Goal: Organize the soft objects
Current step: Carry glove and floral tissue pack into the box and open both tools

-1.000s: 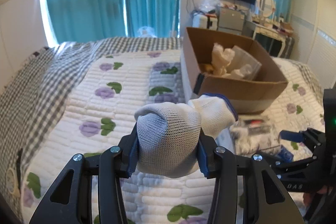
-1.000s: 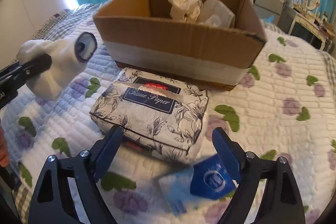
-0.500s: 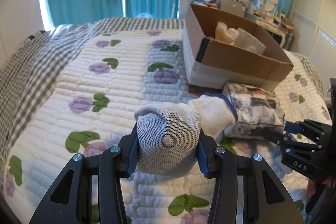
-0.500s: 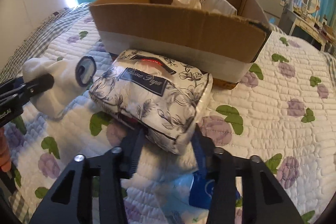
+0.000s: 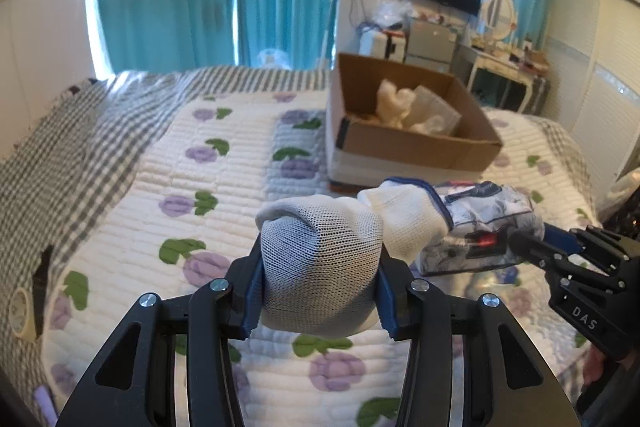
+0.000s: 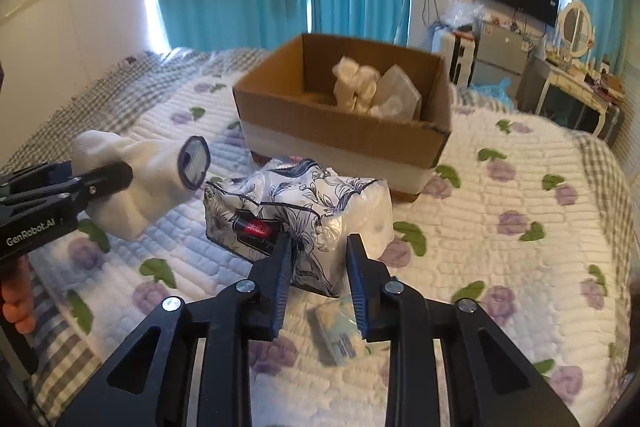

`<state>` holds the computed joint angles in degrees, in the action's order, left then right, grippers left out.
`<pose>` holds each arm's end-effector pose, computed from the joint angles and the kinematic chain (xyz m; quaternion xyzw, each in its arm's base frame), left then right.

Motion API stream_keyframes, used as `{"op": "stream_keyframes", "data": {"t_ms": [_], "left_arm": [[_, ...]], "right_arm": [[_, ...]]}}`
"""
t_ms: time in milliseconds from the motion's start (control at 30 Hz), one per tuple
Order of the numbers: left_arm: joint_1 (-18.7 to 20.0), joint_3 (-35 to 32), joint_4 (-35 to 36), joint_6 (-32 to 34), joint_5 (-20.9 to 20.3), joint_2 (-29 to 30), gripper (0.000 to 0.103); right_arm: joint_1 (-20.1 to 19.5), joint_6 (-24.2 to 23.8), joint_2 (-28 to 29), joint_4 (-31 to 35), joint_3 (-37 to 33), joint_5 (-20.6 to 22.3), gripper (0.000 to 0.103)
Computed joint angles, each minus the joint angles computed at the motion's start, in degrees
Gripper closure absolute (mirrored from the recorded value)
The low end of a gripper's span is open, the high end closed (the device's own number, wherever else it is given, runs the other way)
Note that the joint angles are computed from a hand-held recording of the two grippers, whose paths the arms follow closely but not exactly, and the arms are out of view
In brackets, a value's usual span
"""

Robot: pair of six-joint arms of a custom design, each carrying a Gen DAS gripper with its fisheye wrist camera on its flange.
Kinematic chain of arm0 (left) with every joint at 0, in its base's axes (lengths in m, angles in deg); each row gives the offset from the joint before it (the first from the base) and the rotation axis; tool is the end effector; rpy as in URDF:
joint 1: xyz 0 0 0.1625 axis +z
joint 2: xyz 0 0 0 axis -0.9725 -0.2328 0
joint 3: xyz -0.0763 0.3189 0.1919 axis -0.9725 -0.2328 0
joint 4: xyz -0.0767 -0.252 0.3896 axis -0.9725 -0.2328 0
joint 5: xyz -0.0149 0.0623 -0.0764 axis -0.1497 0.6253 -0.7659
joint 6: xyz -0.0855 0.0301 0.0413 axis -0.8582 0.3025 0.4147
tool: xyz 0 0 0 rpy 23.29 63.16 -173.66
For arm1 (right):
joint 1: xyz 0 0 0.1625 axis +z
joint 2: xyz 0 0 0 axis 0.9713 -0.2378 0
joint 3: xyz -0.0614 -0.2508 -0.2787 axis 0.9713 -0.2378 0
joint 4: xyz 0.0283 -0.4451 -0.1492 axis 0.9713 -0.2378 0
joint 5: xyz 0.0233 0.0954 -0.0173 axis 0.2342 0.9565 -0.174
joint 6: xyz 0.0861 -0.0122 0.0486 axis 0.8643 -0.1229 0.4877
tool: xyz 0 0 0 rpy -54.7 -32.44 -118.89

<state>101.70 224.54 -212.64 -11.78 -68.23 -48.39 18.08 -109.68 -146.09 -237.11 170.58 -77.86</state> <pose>-0.2799 -0.3758 0.0927 0.1127 0.8462 -0.3999 0.3337 0.1334 -0.3955 0.2233 0.3420 -0.8566 0.2851 0.2609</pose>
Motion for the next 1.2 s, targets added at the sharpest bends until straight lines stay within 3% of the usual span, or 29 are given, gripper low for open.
{"op": "stream_keyframes", "data": {"t_ms": [233,400,600,767,900,1033,1200], "left_arm": [[-3.32,-2.53,0.6,1.46,1.28,1.02,0.058],[-3.64,-5.76,-1.85,6.54,3.96,2.66,0.058],[-1.07,-10.86,-11.28,18.22,6.59,6.88,0.058],[2.47,-15.15,-20.32,27.89,7.69,11.1,0.058],[5.34,-18.0,-25.3,33.79,8.02,13.91,0.058],[8.19,-21.31,-28.19,38.4,7.5,17.54,0.058],[10.99,-25.65,-30.64,42.37,4.67,22.73,0.058]], "right_arm": [[2.76,-0.01,-8.52,2.38,0.97,1.32,0.078],[6.29,-0.7,-8.08,0.72,-2.53,0.87,0.079],[9.96,-2.23,0.25,-3.23,-10.5,-0.64,0.083],[10.34,-2.12,9.55,-4.61,-18.46,-0.28,0.086],[8.04,-1.32,16.64,-4.06,-23.43,1.14,0.088],[3.88,0.83,22.44,1.25,-27.67,3.79,0.093],[0.64,0.83,24.23,-0.37,-28.56,6.91,0.092]]}}
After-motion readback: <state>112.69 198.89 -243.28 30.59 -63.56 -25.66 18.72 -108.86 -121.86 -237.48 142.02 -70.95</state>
